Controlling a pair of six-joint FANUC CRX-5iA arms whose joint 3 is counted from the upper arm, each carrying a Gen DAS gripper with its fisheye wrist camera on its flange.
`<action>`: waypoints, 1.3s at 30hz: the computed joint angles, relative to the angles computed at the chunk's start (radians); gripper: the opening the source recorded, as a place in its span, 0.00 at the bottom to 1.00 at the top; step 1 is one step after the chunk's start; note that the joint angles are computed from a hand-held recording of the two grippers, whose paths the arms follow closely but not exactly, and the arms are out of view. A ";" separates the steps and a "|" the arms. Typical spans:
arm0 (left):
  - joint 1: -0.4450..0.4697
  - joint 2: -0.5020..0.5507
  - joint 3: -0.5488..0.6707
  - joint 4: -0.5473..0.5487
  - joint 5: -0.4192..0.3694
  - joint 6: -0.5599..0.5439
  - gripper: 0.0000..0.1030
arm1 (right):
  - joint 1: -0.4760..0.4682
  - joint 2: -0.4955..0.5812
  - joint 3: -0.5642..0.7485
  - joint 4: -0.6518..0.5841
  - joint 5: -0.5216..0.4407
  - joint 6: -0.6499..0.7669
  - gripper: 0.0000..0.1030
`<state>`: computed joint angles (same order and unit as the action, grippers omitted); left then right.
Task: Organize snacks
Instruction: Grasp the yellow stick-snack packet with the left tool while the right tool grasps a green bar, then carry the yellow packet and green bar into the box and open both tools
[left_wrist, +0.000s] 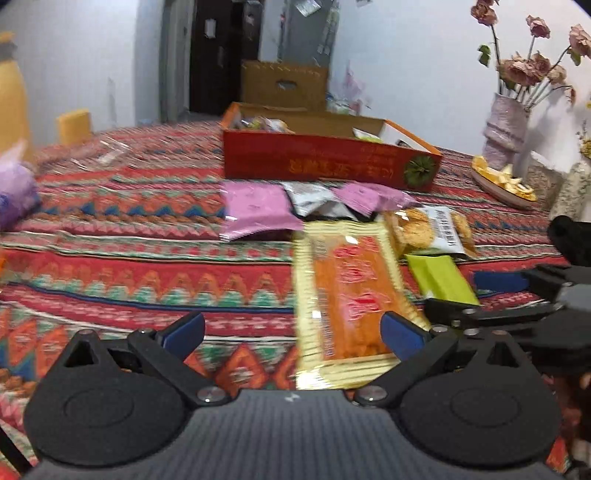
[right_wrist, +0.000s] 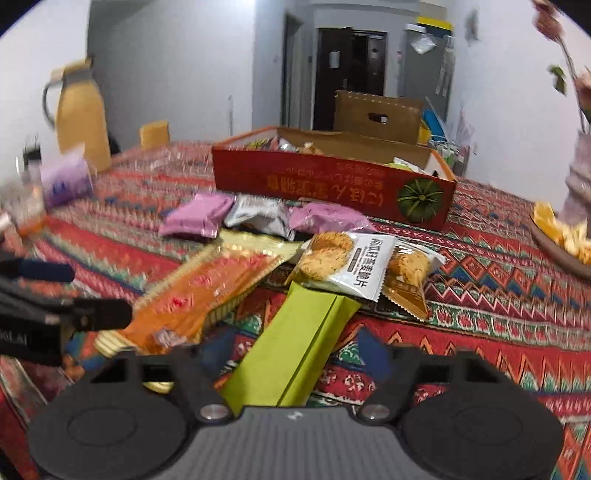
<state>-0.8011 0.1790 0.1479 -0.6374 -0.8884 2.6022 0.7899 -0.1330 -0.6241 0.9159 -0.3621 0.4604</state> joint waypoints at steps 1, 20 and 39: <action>0.011 0.007 0.001 0.023 0.024 -0.020 1.00 | 0.001 -0.001 0.008 -0.053 0.002 0.045 0.42; -0.002 0.159 0.169 0.036 0.009 -0.111 0.39 | -0.110 -0.045 -0.050 -0.002 -0.003 -0.059 0.37; -0.162 -0.049 0.033 -0.114 -0.076 0.124 0.15 | 0.022 -0.347 -0.242 0.108 -0.077 -0.216 0.34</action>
